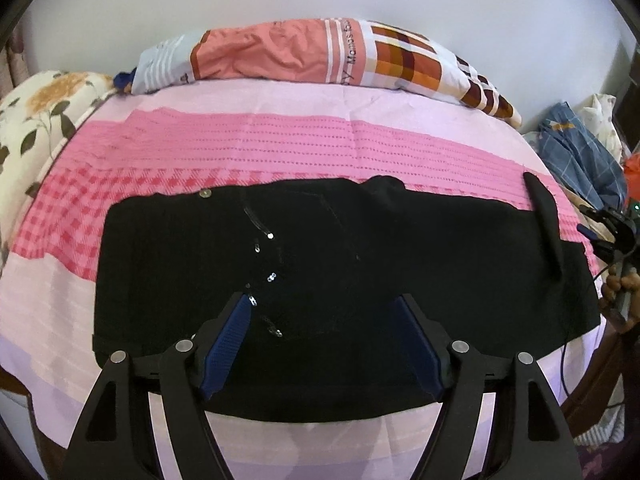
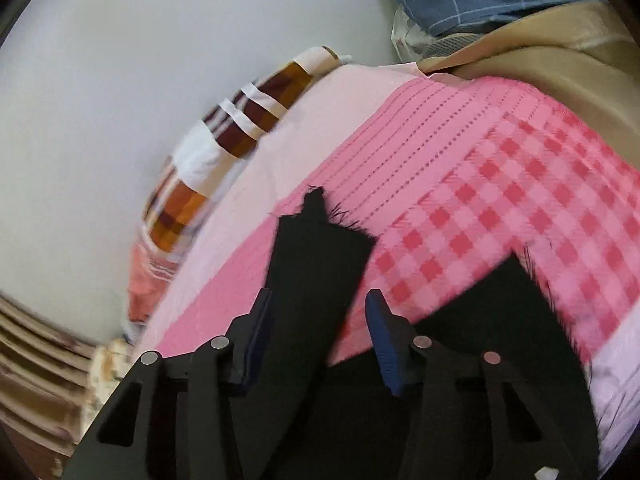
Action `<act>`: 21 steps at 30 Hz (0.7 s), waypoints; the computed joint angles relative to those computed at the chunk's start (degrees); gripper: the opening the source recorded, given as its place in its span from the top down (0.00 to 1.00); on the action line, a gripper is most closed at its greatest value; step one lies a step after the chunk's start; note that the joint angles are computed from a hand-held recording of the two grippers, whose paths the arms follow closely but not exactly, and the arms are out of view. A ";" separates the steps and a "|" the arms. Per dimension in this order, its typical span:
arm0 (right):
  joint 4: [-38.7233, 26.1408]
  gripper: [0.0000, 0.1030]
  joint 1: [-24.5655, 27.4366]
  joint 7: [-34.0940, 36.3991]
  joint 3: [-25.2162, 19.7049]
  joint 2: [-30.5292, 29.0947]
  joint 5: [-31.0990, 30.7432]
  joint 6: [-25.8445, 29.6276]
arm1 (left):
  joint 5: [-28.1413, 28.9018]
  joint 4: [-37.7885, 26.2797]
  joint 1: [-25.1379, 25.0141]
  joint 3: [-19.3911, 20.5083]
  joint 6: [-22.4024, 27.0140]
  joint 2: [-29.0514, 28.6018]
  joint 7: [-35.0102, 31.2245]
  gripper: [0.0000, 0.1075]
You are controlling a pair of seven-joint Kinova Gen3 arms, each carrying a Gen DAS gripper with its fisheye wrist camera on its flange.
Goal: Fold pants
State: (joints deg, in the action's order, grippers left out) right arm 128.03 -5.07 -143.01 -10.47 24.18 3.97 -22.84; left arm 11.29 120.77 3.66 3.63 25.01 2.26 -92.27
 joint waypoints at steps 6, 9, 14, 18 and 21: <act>-7.11 0.56 5.45 -0.14 -4.95 5.10 3.74 10.85 | -4.26 -2.38 1.16 -0.02 2.82 1.98 5.69 0.31; -6.09 0.46 2.28 2.23 -2.40 4.91 0.74 8.55 | -4.17 -2.80 1.12 0.18 2.96 2.48 6.06 0.31; -4.60 0.57 2.45 2.78 -2.19 7.66 0.61 -1.73 | -3.61 -4.94 1.49 0.95 5.02 4.85 5.86 0.31; -4.27 0.82 5.31 -0.38 -3.92 9.17 5.16 -5.83 | -7.38 -5.37 3.67 0.76 5.15 4.51 8.66 0.31; -0.82 0.89 1.46 2.11 -1.02 6.67 2.44 -10.59 | -10.15 -5.48 4.65 0.54 5.14 4.07 11.30 0.27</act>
State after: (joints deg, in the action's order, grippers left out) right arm 127.22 -3.61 -140.90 -11.49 30.84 6.41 -33.43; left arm 1.13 115.29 8.31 4.17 30.15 6.33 -80.97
